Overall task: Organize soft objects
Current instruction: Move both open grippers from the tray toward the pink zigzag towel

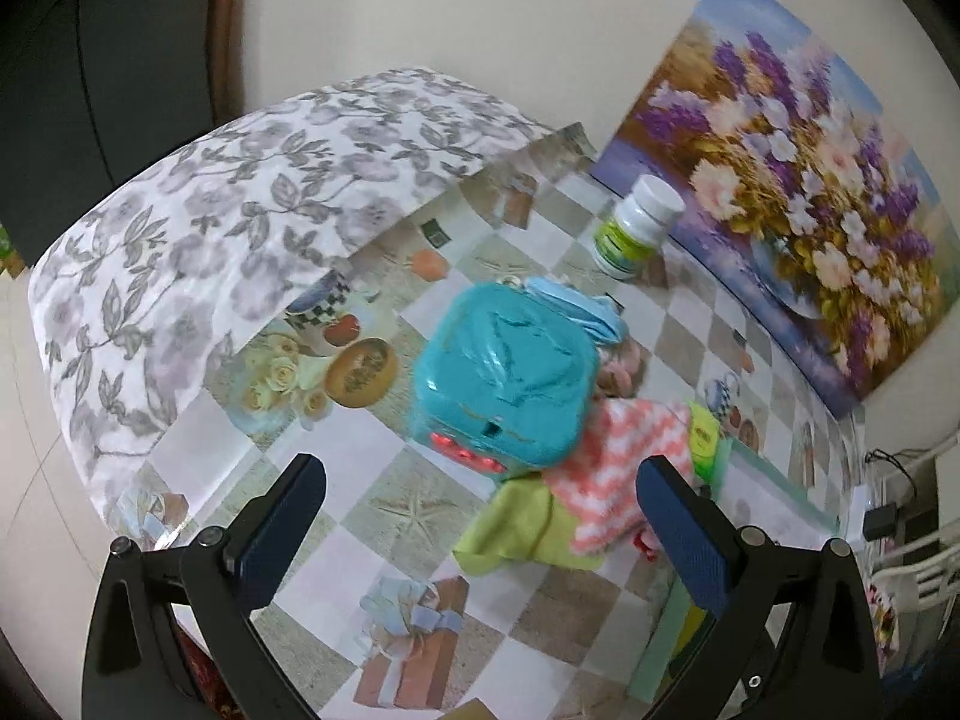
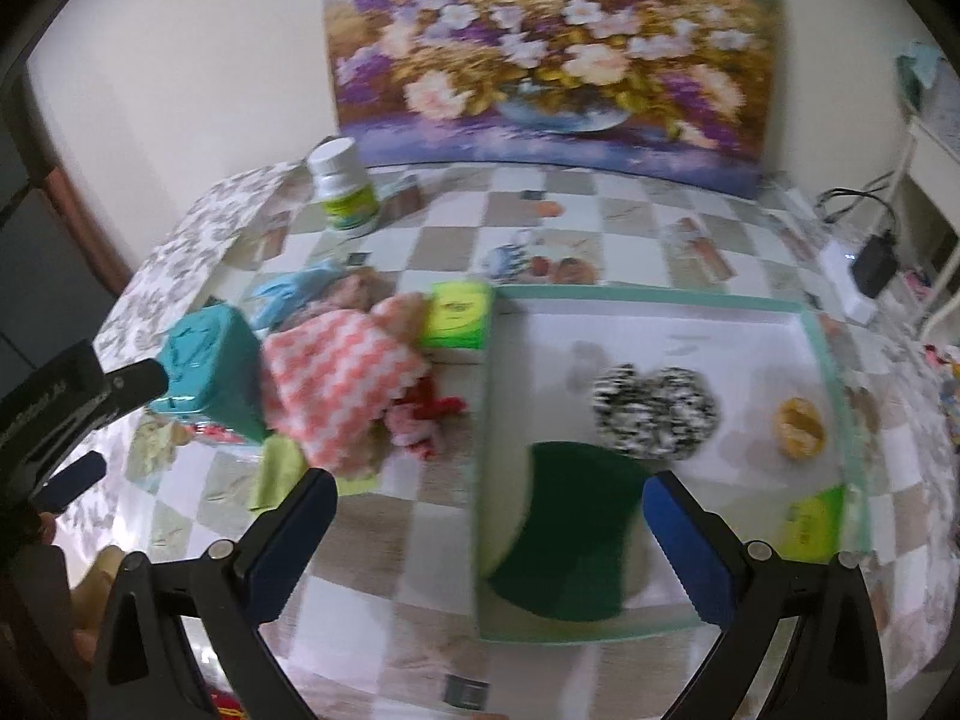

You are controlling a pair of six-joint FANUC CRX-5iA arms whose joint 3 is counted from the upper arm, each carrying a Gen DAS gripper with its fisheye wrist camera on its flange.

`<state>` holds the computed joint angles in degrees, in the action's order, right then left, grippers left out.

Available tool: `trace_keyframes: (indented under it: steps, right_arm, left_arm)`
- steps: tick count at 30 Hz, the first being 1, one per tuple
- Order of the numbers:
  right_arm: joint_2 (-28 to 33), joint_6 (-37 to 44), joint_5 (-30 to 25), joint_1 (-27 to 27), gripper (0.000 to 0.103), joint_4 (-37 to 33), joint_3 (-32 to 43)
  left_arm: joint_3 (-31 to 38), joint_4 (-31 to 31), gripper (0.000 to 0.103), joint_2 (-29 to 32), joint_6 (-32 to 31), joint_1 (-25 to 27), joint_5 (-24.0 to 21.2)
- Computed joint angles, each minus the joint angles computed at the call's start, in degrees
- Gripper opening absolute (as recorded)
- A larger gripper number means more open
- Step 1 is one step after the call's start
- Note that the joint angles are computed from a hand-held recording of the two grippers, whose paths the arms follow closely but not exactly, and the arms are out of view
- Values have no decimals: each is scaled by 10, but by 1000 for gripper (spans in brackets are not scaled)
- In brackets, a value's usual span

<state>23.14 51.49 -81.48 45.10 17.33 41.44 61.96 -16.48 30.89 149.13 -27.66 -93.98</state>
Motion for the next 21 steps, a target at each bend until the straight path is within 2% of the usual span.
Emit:
trace_keyframes:
  steps: [9, 14, 18, 21]
  right_arm:
    - [44, 33, -6, 5, 103, -28, 47]
    - [61, 50, -2, 4, 103, -39, 63]
    - [70, 68, 10, 2, 100, -45, 68]
    - [79, 79, 11, -1, 95, -52, 77]
  left_arm:
    - [-43, 56, 103, -4, 7, 27, 11]
    - [-88, 104, 103, -16, 8, 45, 44]
    - [-44, 86, 103, 12, -3, 41, -4]
    - [-56, 99, 103, 10, 8, 48, -7]
